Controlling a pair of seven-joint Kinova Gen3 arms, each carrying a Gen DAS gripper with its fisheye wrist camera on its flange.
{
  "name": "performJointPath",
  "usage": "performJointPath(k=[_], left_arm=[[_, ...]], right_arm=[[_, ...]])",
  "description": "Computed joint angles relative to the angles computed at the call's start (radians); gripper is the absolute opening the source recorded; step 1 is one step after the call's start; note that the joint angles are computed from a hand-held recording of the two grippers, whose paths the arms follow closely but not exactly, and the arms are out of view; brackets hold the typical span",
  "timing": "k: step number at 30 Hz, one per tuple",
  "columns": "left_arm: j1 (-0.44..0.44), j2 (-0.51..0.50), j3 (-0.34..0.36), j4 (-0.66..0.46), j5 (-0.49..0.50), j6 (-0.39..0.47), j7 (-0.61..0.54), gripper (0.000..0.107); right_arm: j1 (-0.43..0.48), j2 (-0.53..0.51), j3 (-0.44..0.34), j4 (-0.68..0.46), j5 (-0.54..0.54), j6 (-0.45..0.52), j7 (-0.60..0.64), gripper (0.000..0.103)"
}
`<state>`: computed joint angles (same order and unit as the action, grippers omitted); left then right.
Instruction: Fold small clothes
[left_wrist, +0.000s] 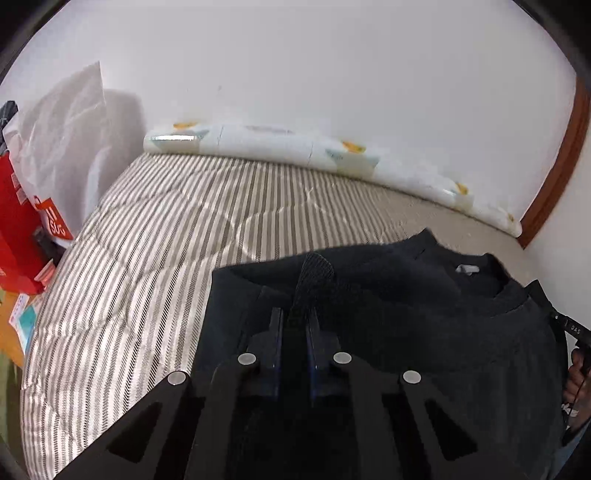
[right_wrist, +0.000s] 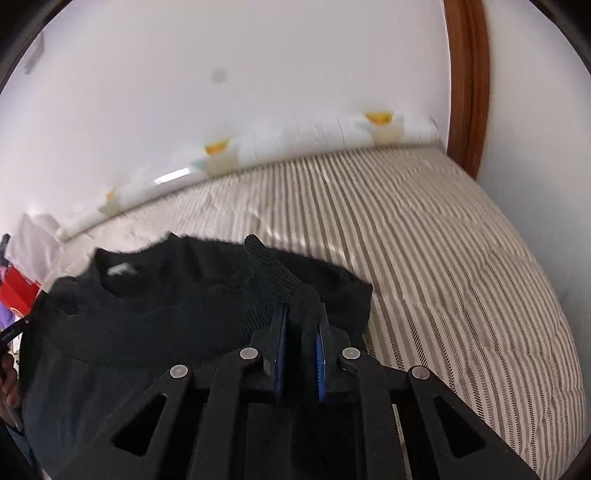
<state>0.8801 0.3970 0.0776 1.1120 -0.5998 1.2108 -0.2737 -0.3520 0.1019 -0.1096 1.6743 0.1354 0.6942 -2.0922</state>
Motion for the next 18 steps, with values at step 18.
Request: performJointPath(k=[18], left_arm=[[0.09, 0.026, 0.009, -0.083, -0.002, 0.2, -0.036, 0.038]], right_arm=[[-0.072, -0.148, -0.085, 0.105, 0.233, 0.196, -0.197, 0.035]])
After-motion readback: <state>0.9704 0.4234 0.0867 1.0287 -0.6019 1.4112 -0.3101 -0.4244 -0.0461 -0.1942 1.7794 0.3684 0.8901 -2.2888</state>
